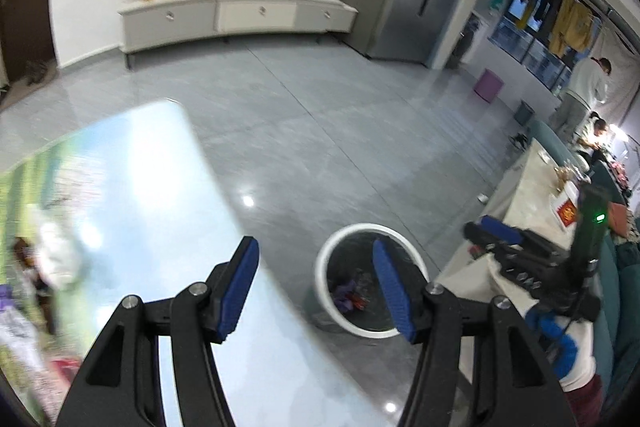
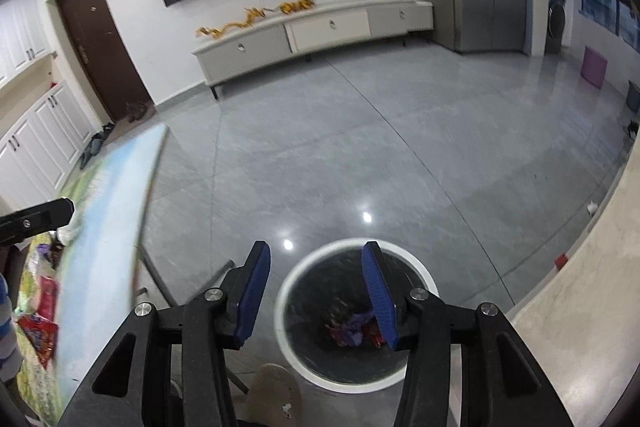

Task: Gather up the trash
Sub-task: 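Grasp the white printed bag with the left tool while the right grasps the clear plastic bag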

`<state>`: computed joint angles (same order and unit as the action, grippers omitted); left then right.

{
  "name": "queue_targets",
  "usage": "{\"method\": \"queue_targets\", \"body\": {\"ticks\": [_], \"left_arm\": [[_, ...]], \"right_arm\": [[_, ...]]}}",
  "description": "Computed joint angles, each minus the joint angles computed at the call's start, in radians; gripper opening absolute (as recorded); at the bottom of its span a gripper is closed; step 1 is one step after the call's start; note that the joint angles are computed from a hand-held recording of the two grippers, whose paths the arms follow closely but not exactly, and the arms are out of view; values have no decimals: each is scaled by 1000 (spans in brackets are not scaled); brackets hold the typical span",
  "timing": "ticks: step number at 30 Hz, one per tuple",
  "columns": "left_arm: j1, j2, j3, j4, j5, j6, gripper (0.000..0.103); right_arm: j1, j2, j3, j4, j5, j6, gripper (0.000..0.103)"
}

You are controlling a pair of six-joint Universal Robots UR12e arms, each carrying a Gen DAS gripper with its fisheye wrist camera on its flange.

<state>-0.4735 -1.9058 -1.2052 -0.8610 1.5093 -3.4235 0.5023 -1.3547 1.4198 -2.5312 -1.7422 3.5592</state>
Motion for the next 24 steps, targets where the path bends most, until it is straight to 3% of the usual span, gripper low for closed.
{"method": "queue_targets", "body": {"ticks": [7, 12, 18, 24], "left_arm": [[62, 143, -165, 104, 82, 6, 58], [128, 241, -279, 125, 137, 39, 58], [226, 329, -378, 74, 79, 149, 58], [293, 353, -427, 34, -37, 239, 58]], "right_arm": [[44, 21, -72, -30, -15, -59, 48], [81, 66, -164, -20, -7, -121, 49], [125, 156, -305, 31, 32, -175, 51], [162, 262, -460, 123, 83, -235, 52]]}}
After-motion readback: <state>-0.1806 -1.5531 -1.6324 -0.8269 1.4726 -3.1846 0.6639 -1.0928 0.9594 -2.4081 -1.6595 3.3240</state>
